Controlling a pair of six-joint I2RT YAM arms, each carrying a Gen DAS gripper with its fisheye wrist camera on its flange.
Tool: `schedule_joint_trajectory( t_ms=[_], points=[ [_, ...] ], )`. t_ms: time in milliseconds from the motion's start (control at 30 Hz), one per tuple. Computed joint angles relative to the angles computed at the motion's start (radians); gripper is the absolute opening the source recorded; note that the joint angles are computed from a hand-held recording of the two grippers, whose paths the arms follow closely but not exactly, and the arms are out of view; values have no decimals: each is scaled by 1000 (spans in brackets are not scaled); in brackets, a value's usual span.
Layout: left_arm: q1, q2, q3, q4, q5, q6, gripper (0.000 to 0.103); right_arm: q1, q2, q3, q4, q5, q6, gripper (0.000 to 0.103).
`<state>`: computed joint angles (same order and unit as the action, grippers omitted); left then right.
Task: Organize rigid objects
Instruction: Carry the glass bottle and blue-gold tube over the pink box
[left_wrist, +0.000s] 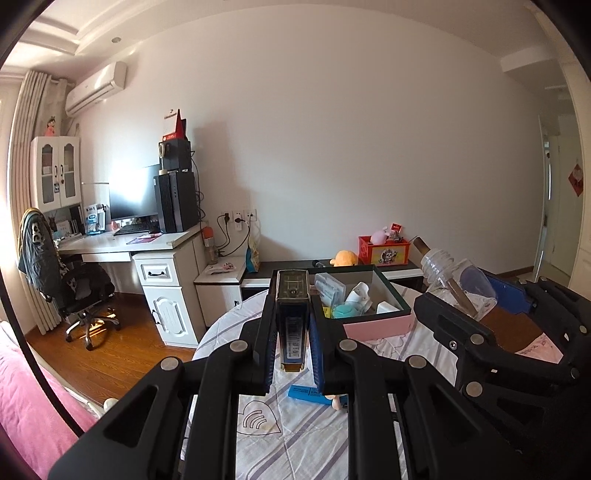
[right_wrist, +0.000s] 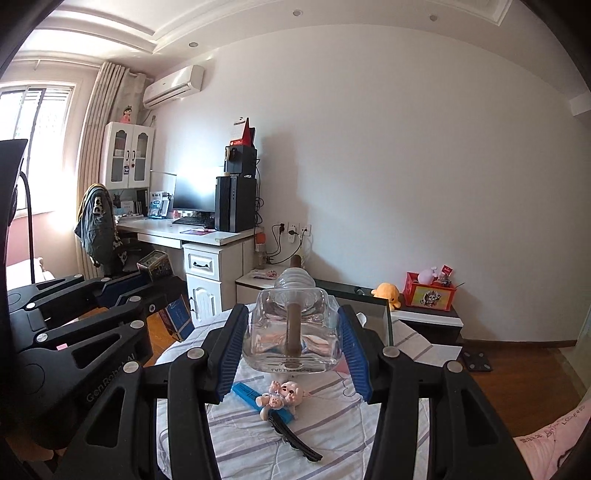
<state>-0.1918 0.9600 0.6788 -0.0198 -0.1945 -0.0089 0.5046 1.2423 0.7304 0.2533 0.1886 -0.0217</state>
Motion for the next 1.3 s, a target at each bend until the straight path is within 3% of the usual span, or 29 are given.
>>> schedule_joint_trajectory(
  t_ms=[300,433,600,733,967,1100,1233,1300],
  points=[
    [13,214,117,66,41,23,15,-55,104,61,15,-49,-7,51],
    [56,419,273,72,116,30,15,-115,220,158,11,-96,-34,51],
    [84,725,556,32,134,46,15,-204,434,363,-28,-148,-67,51],
    [100,995,872,-86,161,59,15,-266,651,608,-130,-188,-99,51],
    [101,1437,1481,-412,165,81,15,-337,1003,1052,-376,-208,-97,51],
    [93,1576,1671,-510,133,90,16,-362,1140,1224,-473,-217,-96,51],
    [90,1621,1740,-536,111,86,19,-372,1194,1286,-507,-221,-86,51],
    [90,1632,1760,-555,104,84,30,-374,1196,1281,-505,-226,-80,51]
  ],
)
